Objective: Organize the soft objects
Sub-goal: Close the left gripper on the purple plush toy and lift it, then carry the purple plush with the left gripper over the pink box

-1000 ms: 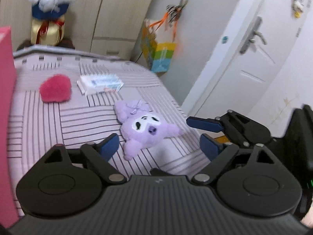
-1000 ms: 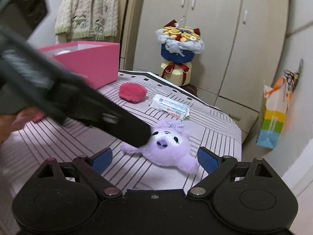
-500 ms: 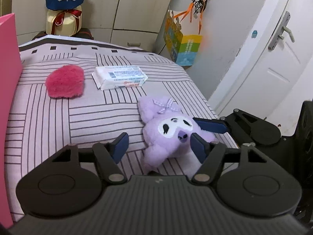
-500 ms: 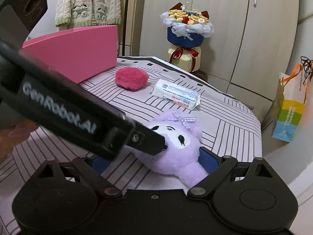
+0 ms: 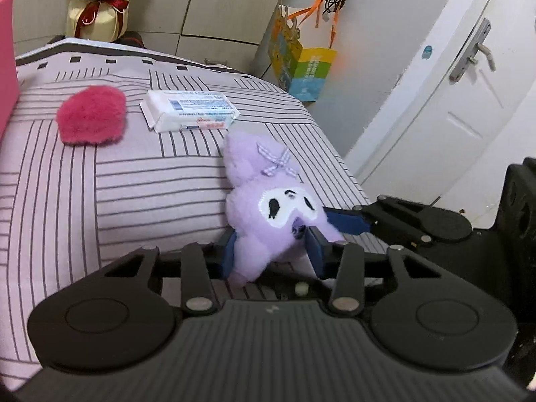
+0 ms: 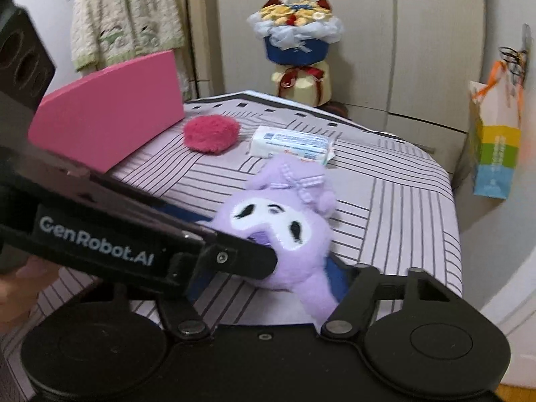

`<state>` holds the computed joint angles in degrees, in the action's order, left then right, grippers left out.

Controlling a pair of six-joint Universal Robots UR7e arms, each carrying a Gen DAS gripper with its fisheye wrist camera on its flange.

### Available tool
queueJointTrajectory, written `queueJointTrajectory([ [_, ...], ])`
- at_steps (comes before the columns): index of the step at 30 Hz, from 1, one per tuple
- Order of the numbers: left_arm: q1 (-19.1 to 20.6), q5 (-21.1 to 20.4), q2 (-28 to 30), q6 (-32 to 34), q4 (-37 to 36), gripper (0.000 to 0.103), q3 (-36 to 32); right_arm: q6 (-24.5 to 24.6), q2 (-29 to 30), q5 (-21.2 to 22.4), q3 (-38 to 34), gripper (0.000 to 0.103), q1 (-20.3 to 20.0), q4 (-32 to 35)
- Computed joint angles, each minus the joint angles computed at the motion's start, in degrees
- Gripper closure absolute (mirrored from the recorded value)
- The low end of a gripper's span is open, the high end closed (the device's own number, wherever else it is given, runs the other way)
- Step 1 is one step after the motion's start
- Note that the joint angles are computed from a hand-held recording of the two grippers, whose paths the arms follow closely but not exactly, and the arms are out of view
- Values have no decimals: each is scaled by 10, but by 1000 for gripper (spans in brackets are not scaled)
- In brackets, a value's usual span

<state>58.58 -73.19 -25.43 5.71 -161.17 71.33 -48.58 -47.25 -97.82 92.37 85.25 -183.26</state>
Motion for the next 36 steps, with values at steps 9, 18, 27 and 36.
queueJointTrajectory([
  [9,-12,14,-29,10,-26,60,59,37,26,-82,50,41,36,-146],
  [18,-8,-17,-102,-6,-18,61,152,74,-3,-82,132,41,47,-181],
  [27,-17,-39,-185,10,-67,61,262,90,-52,-48,204,41,64,-170],
  [36,-33,-28,-250,12,-147,61,353,100,-76,-33,242,42,97,-164],
])
